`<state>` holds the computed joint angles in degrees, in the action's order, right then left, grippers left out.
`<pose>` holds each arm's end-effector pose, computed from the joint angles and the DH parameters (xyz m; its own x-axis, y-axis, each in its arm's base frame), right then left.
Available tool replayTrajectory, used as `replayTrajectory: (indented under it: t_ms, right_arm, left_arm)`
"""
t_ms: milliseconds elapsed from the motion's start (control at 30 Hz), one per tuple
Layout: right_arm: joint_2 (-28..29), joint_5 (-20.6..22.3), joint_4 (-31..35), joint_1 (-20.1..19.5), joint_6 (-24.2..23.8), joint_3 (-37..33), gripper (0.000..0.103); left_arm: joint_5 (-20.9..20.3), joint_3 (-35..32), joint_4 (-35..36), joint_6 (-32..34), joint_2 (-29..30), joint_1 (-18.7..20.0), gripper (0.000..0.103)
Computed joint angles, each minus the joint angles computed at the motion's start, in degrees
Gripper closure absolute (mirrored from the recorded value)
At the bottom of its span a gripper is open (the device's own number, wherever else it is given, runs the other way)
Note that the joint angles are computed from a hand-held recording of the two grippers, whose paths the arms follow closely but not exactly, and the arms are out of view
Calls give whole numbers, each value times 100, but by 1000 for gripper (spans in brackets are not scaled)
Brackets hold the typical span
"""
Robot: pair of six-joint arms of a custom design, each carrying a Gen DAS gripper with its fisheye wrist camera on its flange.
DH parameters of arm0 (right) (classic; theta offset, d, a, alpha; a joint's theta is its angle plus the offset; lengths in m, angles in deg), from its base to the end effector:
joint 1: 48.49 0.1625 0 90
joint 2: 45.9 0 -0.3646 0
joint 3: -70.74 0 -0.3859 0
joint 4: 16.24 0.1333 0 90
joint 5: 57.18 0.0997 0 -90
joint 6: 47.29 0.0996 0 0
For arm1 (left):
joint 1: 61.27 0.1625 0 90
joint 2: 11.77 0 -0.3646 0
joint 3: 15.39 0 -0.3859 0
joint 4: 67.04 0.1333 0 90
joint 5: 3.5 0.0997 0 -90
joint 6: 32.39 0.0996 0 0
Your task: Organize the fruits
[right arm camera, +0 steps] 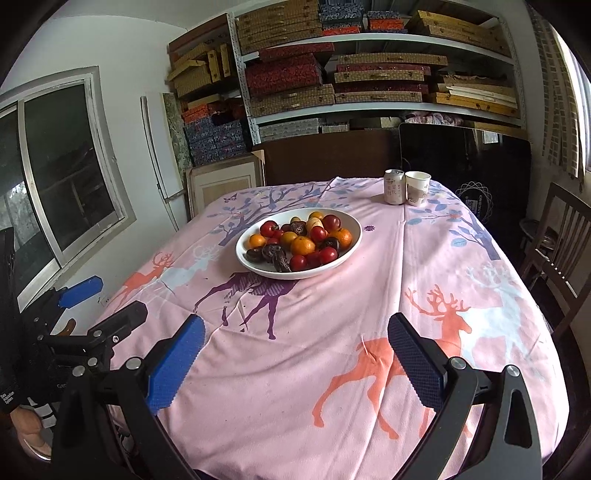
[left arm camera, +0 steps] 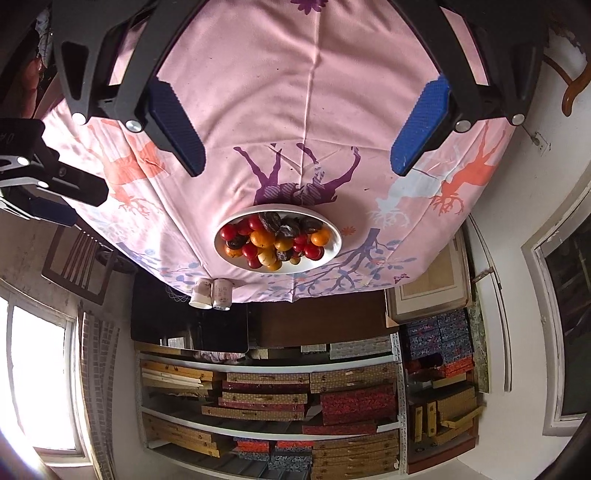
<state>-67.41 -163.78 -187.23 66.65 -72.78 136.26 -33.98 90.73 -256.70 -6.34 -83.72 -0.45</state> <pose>0.4152 -0.6379 0.0118 -0.7029 -0.5383 0.4649 -0.7111 0.5445 -0.4448 -0.0620 -0.5605 0.3622 -0.6525 -0.2338 -0.7208 0.5441 0.5175 -0.6604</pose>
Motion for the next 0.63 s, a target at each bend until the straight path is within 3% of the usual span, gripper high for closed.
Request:
replayTrajectory:
  t_ms: [267, 367, 500, 633]
  right_arm:
    - [-84, 5, -66, -3, 50, 160, 3]
    - [-114, 4, -62, -19, 90, 207, 3]
    - [-110, 7, -61, -44, 118, 200, 3]
    - [-109, 16, -43, -61, 126, 193, 3]
  left_arm:
    - [11, 56, -356, 173, -5, -23, 5]
    - [-2, 32, 89, -227, -81, 34, 5]
    - [217, -72, -187, 6, 99, 45, 5]
    - [161, -104, 180, -352, 38, 119, 5]
